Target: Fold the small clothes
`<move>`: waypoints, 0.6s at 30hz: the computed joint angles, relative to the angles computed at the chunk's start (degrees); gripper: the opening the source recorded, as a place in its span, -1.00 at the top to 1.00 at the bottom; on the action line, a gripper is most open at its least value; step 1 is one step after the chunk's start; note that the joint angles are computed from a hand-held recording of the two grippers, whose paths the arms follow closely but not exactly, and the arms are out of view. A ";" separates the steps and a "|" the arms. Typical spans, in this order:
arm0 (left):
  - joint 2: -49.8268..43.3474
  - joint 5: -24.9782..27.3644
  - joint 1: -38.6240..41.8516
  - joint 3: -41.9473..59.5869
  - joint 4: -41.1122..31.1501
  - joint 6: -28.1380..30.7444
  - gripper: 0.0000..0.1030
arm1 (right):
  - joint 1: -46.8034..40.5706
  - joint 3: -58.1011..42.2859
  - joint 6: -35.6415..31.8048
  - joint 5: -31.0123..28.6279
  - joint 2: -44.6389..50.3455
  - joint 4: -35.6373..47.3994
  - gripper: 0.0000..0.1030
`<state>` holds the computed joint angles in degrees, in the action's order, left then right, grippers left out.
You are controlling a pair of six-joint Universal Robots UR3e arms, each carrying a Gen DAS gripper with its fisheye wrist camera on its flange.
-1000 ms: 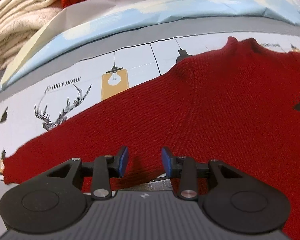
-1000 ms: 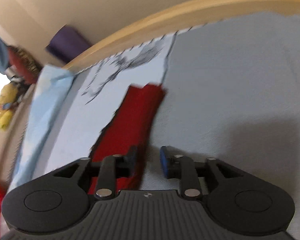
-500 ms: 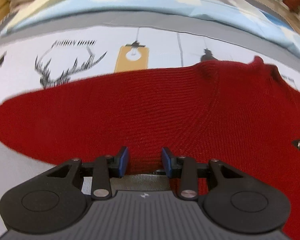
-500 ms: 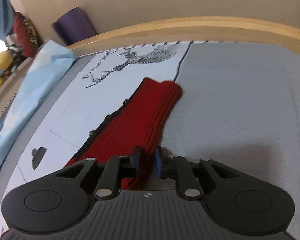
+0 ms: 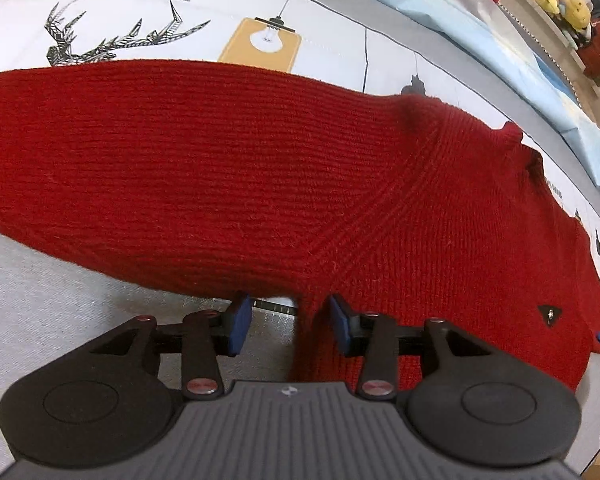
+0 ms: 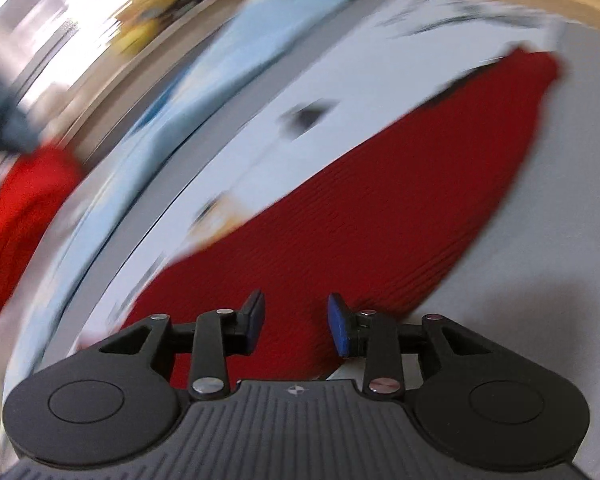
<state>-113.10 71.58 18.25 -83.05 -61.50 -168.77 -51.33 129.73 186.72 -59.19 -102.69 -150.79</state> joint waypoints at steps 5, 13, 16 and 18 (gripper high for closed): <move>2.11 -4.26 1.71 -6.58 9.25 -0.10 0.77 | 8.41 -0.23 -11.78 -4.21 3.30 0.88 0.42; 2.74 -2.53 -0.54 -12.79 22.85 1.92 0.65 | 3.87 3.59 -12.29 -4.27 2.84 -3.68 0.81; 4.20 -3.36 0.20 -10.66 14.24 3.43 0.44 | 4.22 2.68 -16.38 -6.85 -0.91 3.24 0.36; 5.28 -3.89 0.67 -9.91 8.56 9.09 0.30 | 2.64 2.63 -21.09 -6.60 -4.74 8.80 0.14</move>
<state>-107.82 67.69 18.91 -92.96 -52.94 -159.68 -48.69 132.35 165.63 -65.79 -107.44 -142.00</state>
